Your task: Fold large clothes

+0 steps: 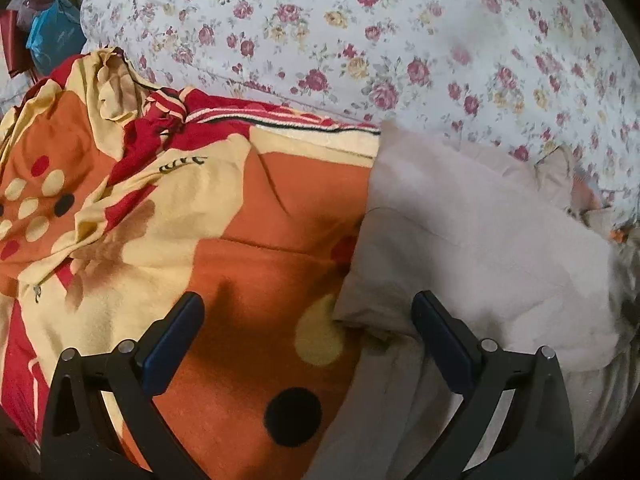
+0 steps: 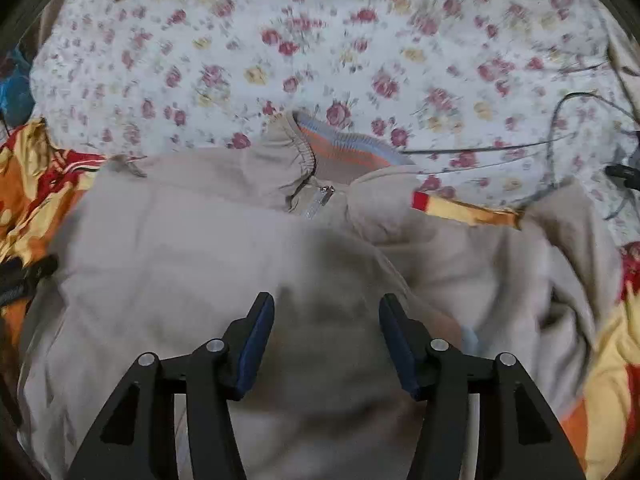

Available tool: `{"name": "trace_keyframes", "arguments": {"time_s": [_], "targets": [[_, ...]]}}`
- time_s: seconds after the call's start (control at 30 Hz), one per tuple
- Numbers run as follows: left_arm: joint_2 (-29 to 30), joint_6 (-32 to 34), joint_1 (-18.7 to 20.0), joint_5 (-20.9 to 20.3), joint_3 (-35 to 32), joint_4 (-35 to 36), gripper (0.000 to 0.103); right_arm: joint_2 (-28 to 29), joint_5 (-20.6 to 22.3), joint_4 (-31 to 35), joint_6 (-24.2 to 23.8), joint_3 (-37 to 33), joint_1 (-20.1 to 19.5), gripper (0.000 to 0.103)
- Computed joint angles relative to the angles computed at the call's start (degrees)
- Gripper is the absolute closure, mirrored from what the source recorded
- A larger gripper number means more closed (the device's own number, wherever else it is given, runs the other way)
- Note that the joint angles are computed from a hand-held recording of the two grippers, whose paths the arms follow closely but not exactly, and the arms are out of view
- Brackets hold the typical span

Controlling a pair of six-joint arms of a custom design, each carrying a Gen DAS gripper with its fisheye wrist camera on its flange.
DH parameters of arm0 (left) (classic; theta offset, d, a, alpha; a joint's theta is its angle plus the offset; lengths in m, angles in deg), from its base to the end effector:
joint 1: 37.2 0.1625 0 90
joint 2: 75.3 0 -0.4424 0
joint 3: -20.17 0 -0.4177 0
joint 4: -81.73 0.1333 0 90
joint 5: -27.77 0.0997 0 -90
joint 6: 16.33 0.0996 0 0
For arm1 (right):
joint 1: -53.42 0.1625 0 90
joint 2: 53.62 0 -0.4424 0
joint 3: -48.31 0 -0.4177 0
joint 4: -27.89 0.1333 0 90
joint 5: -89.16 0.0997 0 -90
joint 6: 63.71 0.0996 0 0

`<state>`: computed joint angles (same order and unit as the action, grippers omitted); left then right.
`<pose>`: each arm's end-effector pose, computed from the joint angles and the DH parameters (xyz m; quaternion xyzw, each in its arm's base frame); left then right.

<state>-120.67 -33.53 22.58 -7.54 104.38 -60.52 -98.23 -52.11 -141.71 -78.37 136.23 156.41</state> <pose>-0.1903 -0.7530 0.1825 0.0467 0.8826 -0.2784 0.3760 0.2196 -0.7048 0.1955 0.0739 -0.8641 0.2747 0.4152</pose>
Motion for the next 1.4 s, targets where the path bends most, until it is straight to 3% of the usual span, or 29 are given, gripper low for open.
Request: {"name": "trace_keyframes", "arguments": {"time_s": [0.07,0.17,0.63,0.77,0.87,0.97,1.1,1.2,1.3,1.4], "targets": [[-0.04,1.04,-0.38,-0.17,0.61,-1.67,0.000,-0.84,-1.11,-0.72,1.36,2.17,-0.19,0.041],[0.19,2.48,-1.03,1.06,1.10,-2.15,0.000,-0.50,-0.01,5.66,6.50,1.65,-2.34,0.041],[-0.95,9.65,-3.90,-0.18,5.01,-8.99,0.000,-7.54,5.41,1.63,11.10,9.47,0.26,0.036],[-0.44,10.58,-4.18,-0.37,4.98,-8.98,0.000,-6.90,6.18,3.55,12.65,9.34,-0.32,0.036],[0.11,11.15,-4.02,-0.22,4.64,-8.79,0.000,-6.87,6.29,8.56,15.83,8.71,-0.93,0.036],[0.76,9.74,-3.20,-1.14,3.37,-4.98,0.000,-9.32,9.58,7.14,15.63,10.75,-1.14,0.036],[1.75,3.28,-1.28,-3.54,0.47,4.05,0.000,-13.03,5.39,1.88,12.22,13.31,-0.46,0.035],[1.71,2.54,-1.09,-3.98,0.66,2.96,0.000,-15.75,0.02,-1.84,9.79,14.81,-1.05,0.032],[1.96,3.44,-1.37,-3.23,0.88,2.55,0.000,-18.27,-3.57,-3.26,11.99,15.87,-3.13,0.032],[1.84,3.31,-1.40,-3.29,1.16,2.35,0.000,-19.95,-3.65,-2.92,15.73,16.09,-5.31,0.032]]}}
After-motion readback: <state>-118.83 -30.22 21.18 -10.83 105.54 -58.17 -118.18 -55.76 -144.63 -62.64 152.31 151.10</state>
